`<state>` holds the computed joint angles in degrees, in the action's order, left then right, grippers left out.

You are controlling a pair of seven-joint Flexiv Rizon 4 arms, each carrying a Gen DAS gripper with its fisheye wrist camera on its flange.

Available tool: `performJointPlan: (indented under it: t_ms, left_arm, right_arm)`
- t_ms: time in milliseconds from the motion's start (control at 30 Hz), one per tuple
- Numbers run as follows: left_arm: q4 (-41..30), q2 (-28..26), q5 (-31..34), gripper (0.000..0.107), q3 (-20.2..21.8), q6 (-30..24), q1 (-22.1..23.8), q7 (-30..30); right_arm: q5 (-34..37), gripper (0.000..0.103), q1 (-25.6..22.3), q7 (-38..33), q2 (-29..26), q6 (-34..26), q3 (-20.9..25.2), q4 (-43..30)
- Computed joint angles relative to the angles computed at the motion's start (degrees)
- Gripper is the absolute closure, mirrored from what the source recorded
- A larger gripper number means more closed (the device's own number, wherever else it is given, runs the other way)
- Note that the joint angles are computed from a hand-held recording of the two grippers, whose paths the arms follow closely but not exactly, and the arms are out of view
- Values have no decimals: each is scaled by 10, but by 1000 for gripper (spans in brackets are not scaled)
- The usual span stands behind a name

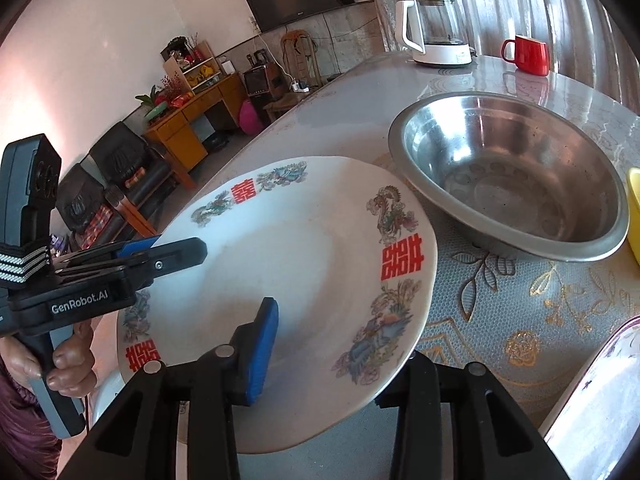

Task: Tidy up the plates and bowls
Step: 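Lift the double-happiness plate and carry it toward the purple-floral plate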

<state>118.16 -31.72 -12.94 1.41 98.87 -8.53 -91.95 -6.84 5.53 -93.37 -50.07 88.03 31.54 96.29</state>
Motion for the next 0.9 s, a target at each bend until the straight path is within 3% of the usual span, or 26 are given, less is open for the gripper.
performJointPlan:
  t_ms: [67,200,333,700,900]
  left_arm:
    - [7,4,0,57,7,5,-8,-4]
    - [30,15,3,57,-18,30,14,-11]
    - [40,22,-2,57,6,38,-13,-15]
    - [92,49,21,57,-49,97,28,-41]
    - [104,58,30,57,-57,119,25,-57]
  right_arm:
    - [-1,65,2,-3,1,8,-1,4]
    - [-6,65,1,-2,6,16,-1,14]
    - [-10,65,-11,-3,6,21,9,24]
    - [-29,65,-38,5,14,46,28,56]
    - [-41,65,-55,19,20,57,37,74]
